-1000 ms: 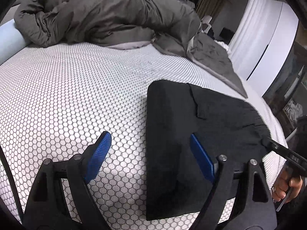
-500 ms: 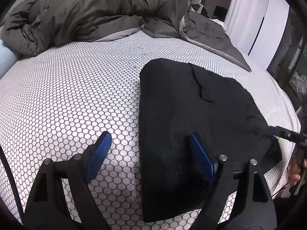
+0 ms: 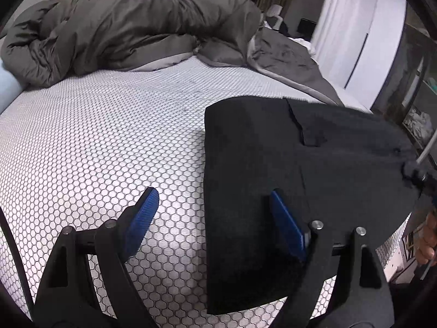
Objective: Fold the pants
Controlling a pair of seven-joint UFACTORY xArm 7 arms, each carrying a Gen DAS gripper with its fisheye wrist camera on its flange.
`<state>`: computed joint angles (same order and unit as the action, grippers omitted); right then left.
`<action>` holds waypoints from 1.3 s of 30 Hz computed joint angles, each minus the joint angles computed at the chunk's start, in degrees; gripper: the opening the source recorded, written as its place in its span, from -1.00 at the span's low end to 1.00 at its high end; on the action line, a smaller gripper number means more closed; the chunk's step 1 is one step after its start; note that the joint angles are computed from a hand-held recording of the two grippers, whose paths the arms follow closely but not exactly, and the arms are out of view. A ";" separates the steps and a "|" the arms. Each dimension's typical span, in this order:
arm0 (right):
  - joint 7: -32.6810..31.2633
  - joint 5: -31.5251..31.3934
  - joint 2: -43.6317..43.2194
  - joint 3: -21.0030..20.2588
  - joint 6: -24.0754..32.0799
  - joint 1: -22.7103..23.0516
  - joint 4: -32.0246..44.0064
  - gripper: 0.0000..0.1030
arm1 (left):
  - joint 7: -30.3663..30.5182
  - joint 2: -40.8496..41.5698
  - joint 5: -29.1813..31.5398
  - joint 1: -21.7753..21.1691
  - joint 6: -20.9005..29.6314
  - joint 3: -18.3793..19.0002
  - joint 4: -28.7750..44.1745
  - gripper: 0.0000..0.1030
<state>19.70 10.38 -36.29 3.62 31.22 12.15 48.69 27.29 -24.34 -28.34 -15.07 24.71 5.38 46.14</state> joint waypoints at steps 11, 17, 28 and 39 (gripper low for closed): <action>8.99 -15.95 -0.86 8.18 5.95 -8.09 -0.23 -0.16 | 3.00 -4.73 5.79 -4.97 -5.43 -0.94 -4.62 0.58; 1.39 -10.07 10.29 5.72 3.29 1.45 3.82 -0.16 | 16.55 -3.77 4.06 -12.06 0.96 0.30 -5.53 0.00; 4.03 -25.06 8.96 8.77 11.69 -1.47 2.41 -0.27 | 21.17 -4.17 1.68 -4.96 4.16 1.78 -5.35 0.29; 3.89 -19.89 20.70 8.49 7.24 -0.98 12.57 -0.16 | 17.50 3.60 2.97 -3.20 6.29 -2.29 3.74 -0.42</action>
<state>23.59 -9.51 -15.60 12.12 38.46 11.17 61.27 44.79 -20.74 -25.37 -18.27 31.00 3.10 49.87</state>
